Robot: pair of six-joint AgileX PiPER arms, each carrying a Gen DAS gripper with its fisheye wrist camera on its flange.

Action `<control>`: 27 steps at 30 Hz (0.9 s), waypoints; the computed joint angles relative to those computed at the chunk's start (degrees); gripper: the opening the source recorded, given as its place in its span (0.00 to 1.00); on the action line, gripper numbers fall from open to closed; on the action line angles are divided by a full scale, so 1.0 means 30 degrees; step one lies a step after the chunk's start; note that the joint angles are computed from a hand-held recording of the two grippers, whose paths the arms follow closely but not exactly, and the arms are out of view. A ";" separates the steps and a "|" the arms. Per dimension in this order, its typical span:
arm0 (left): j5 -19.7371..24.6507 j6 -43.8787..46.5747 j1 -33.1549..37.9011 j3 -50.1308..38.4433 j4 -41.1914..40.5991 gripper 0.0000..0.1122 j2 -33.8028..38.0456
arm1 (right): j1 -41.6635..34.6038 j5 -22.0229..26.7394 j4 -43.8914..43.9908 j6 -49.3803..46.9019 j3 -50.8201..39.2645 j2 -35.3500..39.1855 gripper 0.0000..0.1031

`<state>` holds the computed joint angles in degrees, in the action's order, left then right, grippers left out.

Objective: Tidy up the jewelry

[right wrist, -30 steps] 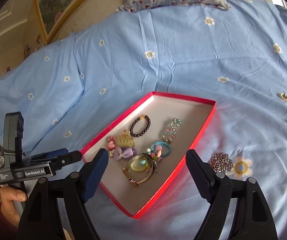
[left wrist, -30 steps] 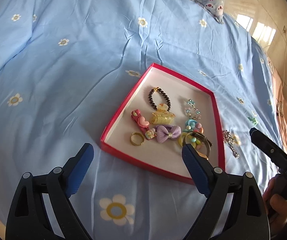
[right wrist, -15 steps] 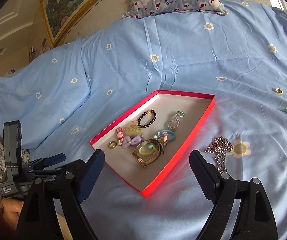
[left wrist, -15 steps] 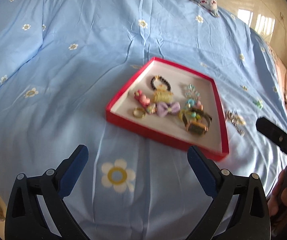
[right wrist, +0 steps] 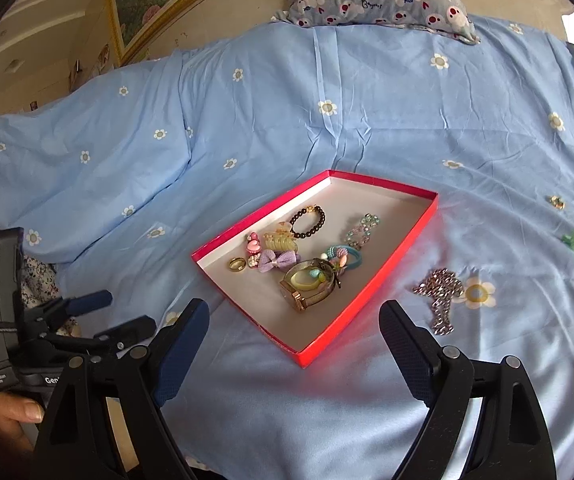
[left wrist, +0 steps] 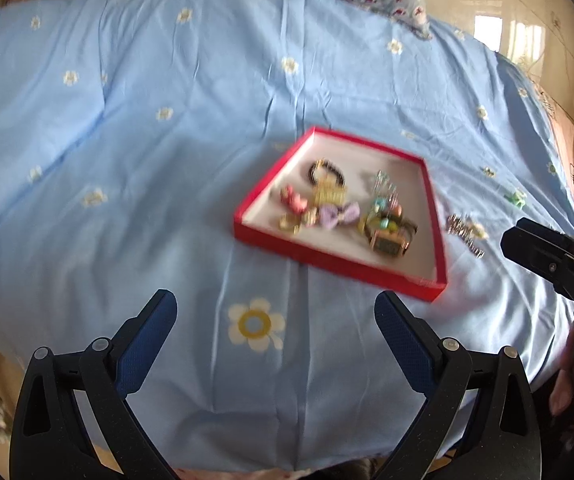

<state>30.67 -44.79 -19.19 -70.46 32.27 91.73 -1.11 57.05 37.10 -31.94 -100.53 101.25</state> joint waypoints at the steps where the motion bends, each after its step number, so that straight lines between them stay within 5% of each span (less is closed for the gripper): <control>1: 0.0349 0.0323 -0.0072 -0.0429 -0.0043 0.91 -0.0023 | -0.0008 0.0505 -0.0326 0.0290 -0.0778 0.0179 0.91; 7: 0.2384 0.2073 -0.0542 -0.4266 0.0402 0.92 0.0599 | -0.0221 0.2796 -0.1226 0.0908 -0.6508 0.1104 1.00; 10: 0.2708 0.0614 -0.0671 -0.4981 0.1637 0.92 0.0982 | -0.0225 0.3449 -0.1392 0.1304 -0.8522 0.1741 1.00; 17: 0.2930 -0.2039 -0.0929 -0.4267 0.3428 0.92 0.1638 | 0.0067 0.0649 -0.1271 0.1216 -0.3800 0.0710 1.00; 27: 0.2804 -0.2649 -0.0936 -0.3438 0.3484 0.92 0.2615 | 0.0594 -0.0782 -0.2173 0.1523 -0.1097 0.0885 1.00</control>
<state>39.08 -52.74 -22.00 -80.78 42.72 99.57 0.68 54.70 30.58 -27.37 -103.82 103.90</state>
